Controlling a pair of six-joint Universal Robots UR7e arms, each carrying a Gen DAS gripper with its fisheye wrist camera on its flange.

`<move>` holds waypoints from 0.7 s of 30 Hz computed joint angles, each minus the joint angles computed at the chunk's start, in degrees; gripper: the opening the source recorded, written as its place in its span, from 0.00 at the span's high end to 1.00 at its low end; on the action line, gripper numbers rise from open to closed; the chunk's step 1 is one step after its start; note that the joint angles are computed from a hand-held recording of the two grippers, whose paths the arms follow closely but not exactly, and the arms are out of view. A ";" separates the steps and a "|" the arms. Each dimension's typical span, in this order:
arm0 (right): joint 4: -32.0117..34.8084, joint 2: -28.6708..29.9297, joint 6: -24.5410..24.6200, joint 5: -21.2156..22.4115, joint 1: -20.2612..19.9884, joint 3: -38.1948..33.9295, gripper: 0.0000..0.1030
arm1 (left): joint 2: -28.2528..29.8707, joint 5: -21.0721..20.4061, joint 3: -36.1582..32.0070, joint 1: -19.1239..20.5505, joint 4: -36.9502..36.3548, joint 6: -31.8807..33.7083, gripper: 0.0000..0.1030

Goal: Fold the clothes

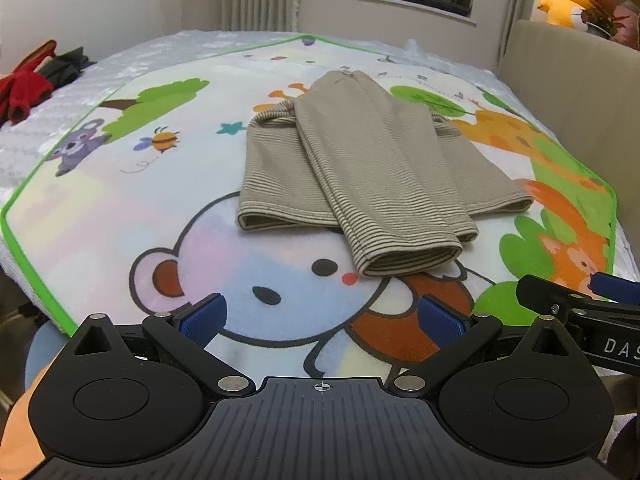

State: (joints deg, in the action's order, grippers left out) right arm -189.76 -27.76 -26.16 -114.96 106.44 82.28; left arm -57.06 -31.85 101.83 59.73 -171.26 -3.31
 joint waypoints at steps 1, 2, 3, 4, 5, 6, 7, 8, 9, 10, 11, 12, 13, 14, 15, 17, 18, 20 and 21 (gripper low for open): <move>0.02 -0.03 0.08 0.00 0.00 0.05 0.00 | 0.00 0.00 0.03 -0.01 -0.02 0.04 0.00; 0.05 -0.07 0.13 -0.03 0.00 0.10 0.00 | -0.01 -0.01 0.05 -0.01 -0.04 0.06 0.00; 0.07 -0.09 0.13 -0.06 0.00 0.13 0.00 | -0.02 -0.01 0.08 -0.01 -0.06 0.08 0.00; 0.07 -0.10 0.12 -0.08 -0.01 0.14 0.00 | -0.03 -0.01 0.11 0.00 -0.08 0.09 0.00; 0.07 -0.12 0.10 -0.09 -0.02 0.16 0.00 | -0.04 -0.04 0.15 -0.01 -0.04 0.06 0.00; 0.06 -0.14 0.10 -0.11 -0.02 0.19 0.00 | -0.06 -0.06 0.19 -0.01 0.01 0.03 0.00; 0.02 -0.17 0.11 -0.12 -0.02 0.25 0.00 | -0.08 -0.07 0.21 -0.02 0.05 0.03 0.00; -0.02 -0.19 0.10 -0.12 -0.03 0.29 0.00 | -0.10 -0.09 0.23 -0.02 0.09 0.03 0.00; -0.04 -0.20 0.11 -0.11 -0.05 0.33 0.00 | -0.10 -0.09 0.23 -0.02 0.09 0.03 0.00; -0.03 -0.22 0.13 -0.11 -0.05 0.37 0.00 | -0.09 -0.12 0.24 -0.02 0.04 0.05 0.00; -0.03 -0.22 0.13 -0.11 -0.05 0.37 0.00 | -0.07 -0.14 0.21 -0.01 0.04 0.06 0.00; 0.14 -0.25 0.19 -0.14 -0.05 0.36 0.00 | -0.03 -0.07 0.20 -0.03 0.05 0.05 0.00; 0.26 -0.27 0.21 -0.15 -0.06 0.33 0.00 | -0.02 -0.04 0.13 -0.03 0.20 -0.02 0.00; 0.35 -0.27 0.23 -0.15 -0.07 0.31 0.00 | -0.06 -0.09 0.12 0.00 0.31 -0.05 0.00; 0.39 -0.26 0.23 -0.15 -0.06 0.30 0.00 | -0.13 -0.14 0.20 0.03 0.37 -0.11 0.00; 0.46 -0.25 0.25 -0.17 -0.06 0.31 0.00 | -0.17 -0.12 0.29 0.01 0.40 -0.20 0.00; 0.55 -0.26 0.28 -0.17 -0.07 0.29 0.00 | -0.21 -0.13 0.34 -0.01 0.38 -0.21 0.00; 0.68 -0.27 0.28 -0.21 -0.09 0.26 0.00 | -0.28 -0.18 0.38 0.01 0.39 -0.17 0.00; 0.71 -0.26 0.27 -0.23 -0.10 0.23 0.00 | -0.27 -0.15 0.41 0.01 0.37 -0.15 0.00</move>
